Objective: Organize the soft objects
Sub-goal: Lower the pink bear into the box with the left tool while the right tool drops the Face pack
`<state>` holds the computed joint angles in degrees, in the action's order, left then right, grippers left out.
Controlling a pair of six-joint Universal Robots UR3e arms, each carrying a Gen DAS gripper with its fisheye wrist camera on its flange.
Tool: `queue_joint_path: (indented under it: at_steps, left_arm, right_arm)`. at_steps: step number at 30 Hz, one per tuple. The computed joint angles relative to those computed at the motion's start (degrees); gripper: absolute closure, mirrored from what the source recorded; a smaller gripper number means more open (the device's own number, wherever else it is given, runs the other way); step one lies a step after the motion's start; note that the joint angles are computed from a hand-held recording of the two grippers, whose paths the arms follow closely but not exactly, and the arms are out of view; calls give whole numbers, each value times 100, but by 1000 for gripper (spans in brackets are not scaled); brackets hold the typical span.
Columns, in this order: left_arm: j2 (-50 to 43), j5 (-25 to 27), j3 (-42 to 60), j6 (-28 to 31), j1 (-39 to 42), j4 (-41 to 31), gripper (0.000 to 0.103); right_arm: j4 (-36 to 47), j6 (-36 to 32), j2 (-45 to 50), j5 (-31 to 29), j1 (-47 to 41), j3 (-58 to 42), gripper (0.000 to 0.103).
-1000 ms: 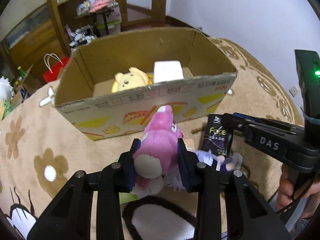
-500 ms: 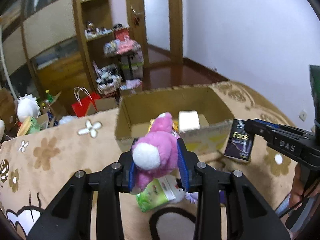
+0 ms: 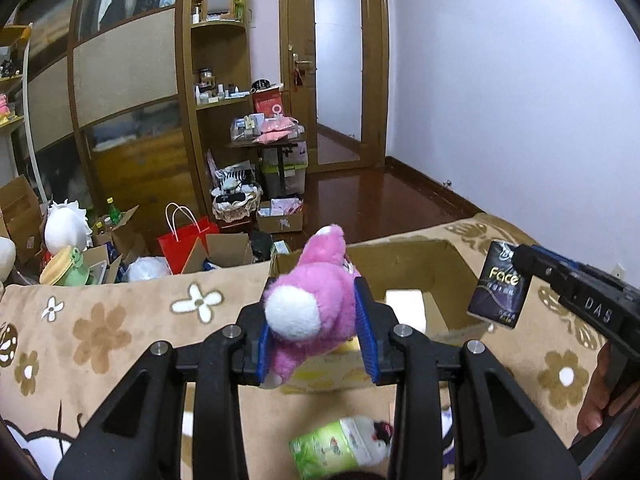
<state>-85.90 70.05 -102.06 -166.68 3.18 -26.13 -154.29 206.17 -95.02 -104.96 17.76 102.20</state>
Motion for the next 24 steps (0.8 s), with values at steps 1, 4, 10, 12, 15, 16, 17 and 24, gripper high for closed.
queue_joint_path:
  at_steps: [1,4,10,12,15,16,17,24]
  left_arm:
    - [-70,18,36,-14,-14,33,69]
    - [-364,150,233,-73,-113,86,69]
    - [-779,216,576,-99,-173,-18,69]
    - [-933,298,681,-74,-215,-26,69]
    - [-1131,336,845,-60,-259,-200,68]
    - [-1193,314,900,-38,-257,-281,68]
    - [-1233,320,931,-8,-263,-337,68]
    - [-1356,139,1098,21,-182,-863,67]
  right_arm:
    - [-35,-50,89,-5,-9,-66,81]
    - [-149,-203,369,-75,21,-256,81]
    - [-337,-650,918,-327,135,-645,81]
    - [-360,-773,1060,-404,179,-744,81]
    - [-349,-885,1211,-430,212,-808,81]
    - [-430,-916,1208,-327,180,-734,80]
    - [-461,-929,1224,-273,170,-715,80]
    - [-219,-922,1403,-156,105,-770,80]
